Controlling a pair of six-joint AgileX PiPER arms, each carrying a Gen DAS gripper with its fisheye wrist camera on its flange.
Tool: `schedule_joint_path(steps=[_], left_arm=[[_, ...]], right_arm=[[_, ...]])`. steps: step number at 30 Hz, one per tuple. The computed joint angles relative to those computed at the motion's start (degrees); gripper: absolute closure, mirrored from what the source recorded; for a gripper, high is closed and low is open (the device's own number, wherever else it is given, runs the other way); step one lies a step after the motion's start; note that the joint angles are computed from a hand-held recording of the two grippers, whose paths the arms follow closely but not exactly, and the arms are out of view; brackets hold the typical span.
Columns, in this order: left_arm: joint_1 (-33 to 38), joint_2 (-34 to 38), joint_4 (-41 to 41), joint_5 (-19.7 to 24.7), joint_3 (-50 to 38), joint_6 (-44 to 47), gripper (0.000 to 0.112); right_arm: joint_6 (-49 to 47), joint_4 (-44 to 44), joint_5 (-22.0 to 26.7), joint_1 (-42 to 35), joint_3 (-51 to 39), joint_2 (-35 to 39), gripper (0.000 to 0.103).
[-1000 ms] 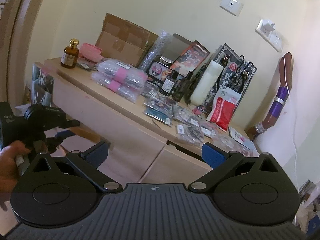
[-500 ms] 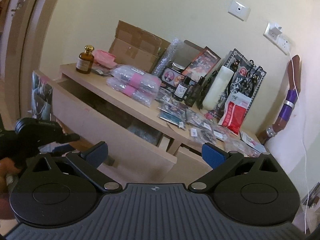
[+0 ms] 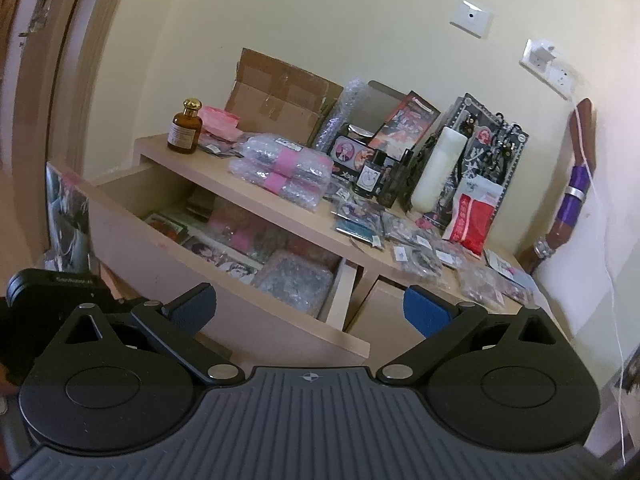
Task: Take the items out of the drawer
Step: 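Pull the strap handle with the left tool to slide the drawer open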
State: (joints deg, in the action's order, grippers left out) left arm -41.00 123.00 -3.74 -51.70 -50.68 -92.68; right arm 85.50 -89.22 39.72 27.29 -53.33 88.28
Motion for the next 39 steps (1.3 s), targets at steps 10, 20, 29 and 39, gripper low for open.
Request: schedule_joint_path(steps=[10,20,29,39], left_arm=[[-0.24,-3.21,1.79,-2.97,6.32,-1.47,0.093],[0.69,-4.44,4.59,-3.78,8.64,-2.92,0.093],[2.03,-3.53,7.24,-4.2,8.21,-3.83,0.093],[3.69,-8.5,10.72,0.82,9.74,-0.02,0.035]], right_arm=[[0.27,5.67,9.59,8.06,3.55,-3.46,0.0],[1.16,6.76,13.91,12.03,3.22,-3.74,0.0],[0.62,7.68,15.26,13.52,2.42,-3.37,0.0],[1.09,7.9,14.59,14.16,0.81,-2.16,0.0]])
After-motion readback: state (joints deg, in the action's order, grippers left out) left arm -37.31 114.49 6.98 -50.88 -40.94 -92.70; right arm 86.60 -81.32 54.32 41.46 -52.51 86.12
